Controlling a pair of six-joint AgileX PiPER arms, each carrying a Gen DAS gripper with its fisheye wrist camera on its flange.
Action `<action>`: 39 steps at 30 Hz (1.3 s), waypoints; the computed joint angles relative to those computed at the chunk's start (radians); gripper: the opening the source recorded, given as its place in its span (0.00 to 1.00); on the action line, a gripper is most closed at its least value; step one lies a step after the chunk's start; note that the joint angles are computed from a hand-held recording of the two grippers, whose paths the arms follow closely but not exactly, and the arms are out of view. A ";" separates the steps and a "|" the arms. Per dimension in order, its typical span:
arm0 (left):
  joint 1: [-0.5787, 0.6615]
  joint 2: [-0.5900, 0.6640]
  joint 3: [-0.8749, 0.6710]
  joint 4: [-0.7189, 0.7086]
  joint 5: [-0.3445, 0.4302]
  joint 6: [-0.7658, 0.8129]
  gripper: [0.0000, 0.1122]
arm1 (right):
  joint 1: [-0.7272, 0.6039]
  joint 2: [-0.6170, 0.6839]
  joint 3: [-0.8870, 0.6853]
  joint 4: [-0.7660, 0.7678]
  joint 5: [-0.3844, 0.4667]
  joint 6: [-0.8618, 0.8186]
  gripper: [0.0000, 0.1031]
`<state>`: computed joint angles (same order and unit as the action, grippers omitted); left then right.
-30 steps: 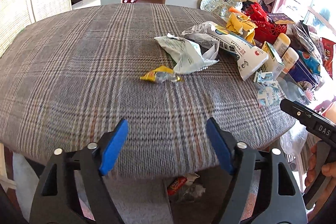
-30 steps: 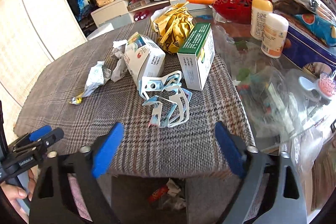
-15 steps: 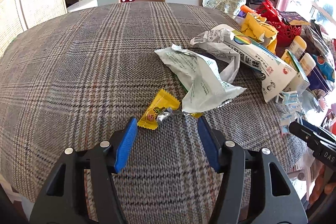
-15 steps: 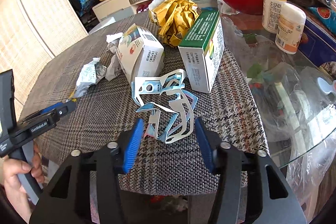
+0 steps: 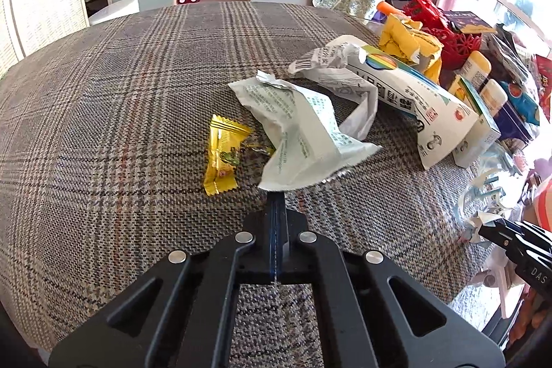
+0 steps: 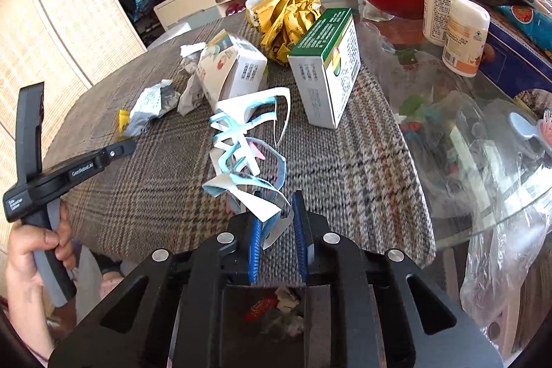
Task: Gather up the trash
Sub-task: 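Grasp the white-blue plastic packaging with the right tool while the left tool grasps the yellow wrapper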
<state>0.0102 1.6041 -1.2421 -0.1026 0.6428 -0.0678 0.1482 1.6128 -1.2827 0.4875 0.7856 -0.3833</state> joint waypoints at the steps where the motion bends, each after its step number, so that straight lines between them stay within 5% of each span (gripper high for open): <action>1: 0.000 -0.006 0.008 -0.011 -0.003 0.011 0.00 | 0.001 -0.005 0.007 -0.004 0.002 0.002 0.20; 9: -0.019 -0.062 0.062 -0.010 -0.017 0.017 0.00 | 0.004 -0.023 0.024 -0.023 0.012 0.037 0.22; 12: -0.027 -0.085 0.078 -0.008 -0.016 0.015 0.00 | -0.004 -0.037 0.035 -0.002 0.006 0.023 0.37; 18: -0.046 -0.121 0.099 -0.014 -0.013 0.022 0.00 | 0.017 -0.042 0.026 -0.045 0.012 0.038 0.26; 21: -0.046 -0.135 0.105 -0.019 -0.012 0.024 0.00 | 0.026 -0.039 0.023 -0.052 0.014 0.040 0.10; 32: -0.075 -0.280 0.166 -0.029 0.024 0.000 0.00 | 0.028 -0.133 0.071 0.002 0.052 -0.017 0.08; 39: -0.203 -0.425 0.210 0.132 0.083 -0.187 0.00 | 0.008 -0.265 0.155 0.034 0.102 -0.058 0.08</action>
